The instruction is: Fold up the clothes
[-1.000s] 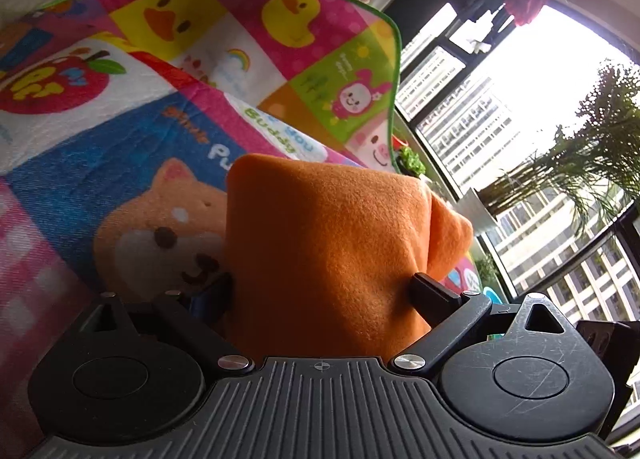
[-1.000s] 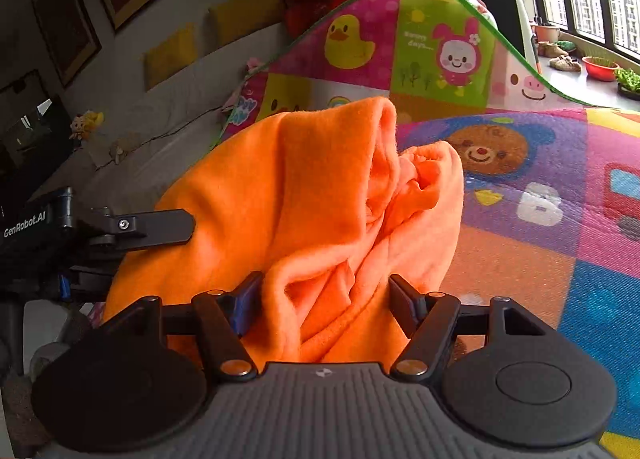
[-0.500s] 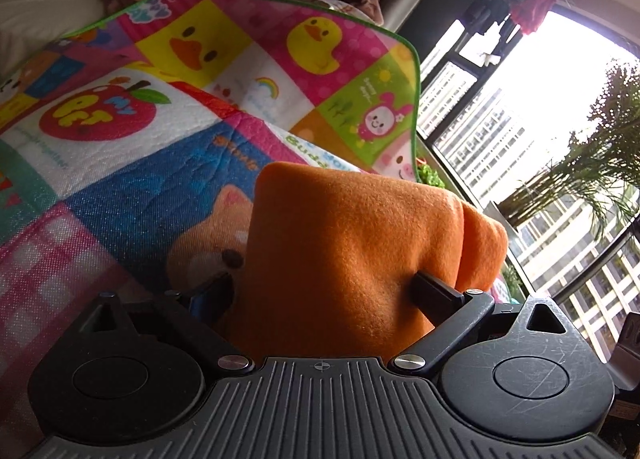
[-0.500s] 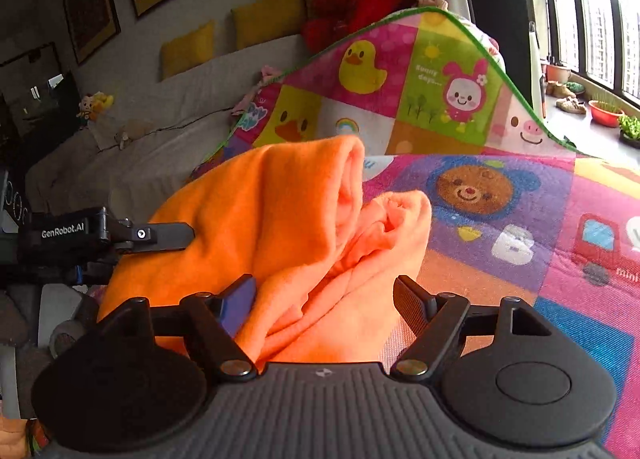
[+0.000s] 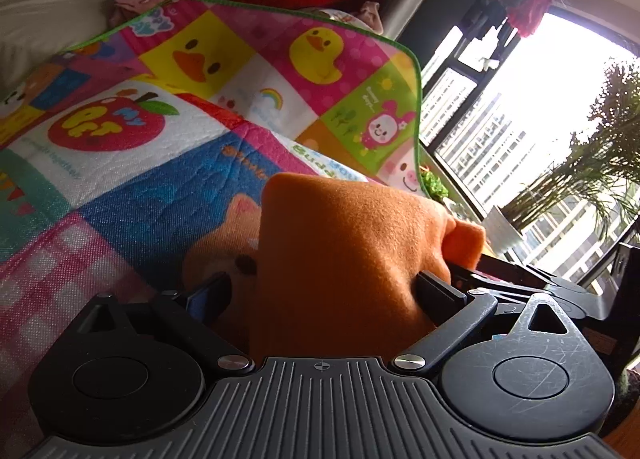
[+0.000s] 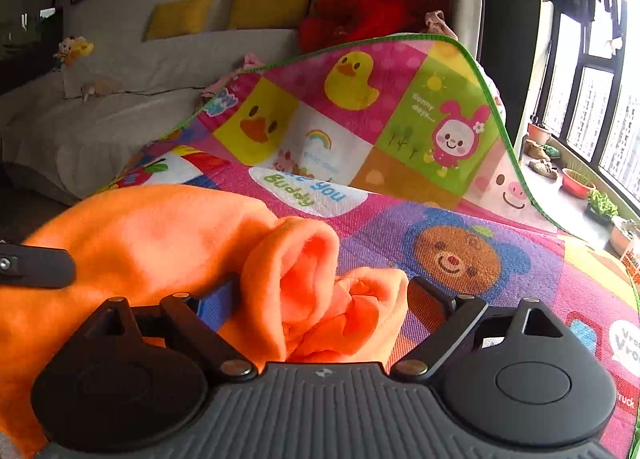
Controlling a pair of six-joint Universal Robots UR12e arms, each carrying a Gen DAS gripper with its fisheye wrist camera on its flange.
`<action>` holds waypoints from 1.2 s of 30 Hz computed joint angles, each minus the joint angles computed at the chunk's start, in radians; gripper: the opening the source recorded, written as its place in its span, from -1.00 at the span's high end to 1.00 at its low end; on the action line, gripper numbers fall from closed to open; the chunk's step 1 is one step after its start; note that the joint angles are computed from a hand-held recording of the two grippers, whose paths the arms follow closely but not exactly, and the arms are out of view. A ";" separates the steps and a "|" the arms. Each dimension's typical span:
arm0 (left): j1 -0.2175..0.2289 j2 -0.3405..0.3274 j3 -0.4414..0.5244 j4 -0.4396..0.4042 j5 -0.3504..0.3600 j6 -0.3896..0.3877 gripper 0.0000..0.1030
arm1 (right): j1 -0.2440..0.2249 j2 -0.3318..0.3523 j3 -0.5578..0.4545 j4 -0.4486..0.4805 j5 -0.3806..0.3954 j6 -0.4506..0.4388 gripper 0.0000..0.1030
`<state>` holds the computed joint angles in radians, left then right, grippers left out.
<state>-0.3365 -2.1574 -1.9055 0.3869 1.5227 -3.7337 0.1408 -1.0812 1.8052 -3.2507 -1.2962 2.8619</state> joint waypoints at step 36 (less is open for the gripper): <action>-0.013 0.008 -0.006 -0.014 0.078 0.055 -0.98 | -0.043 -0.088 0.124 0.077 0.156 -0.054 -1.00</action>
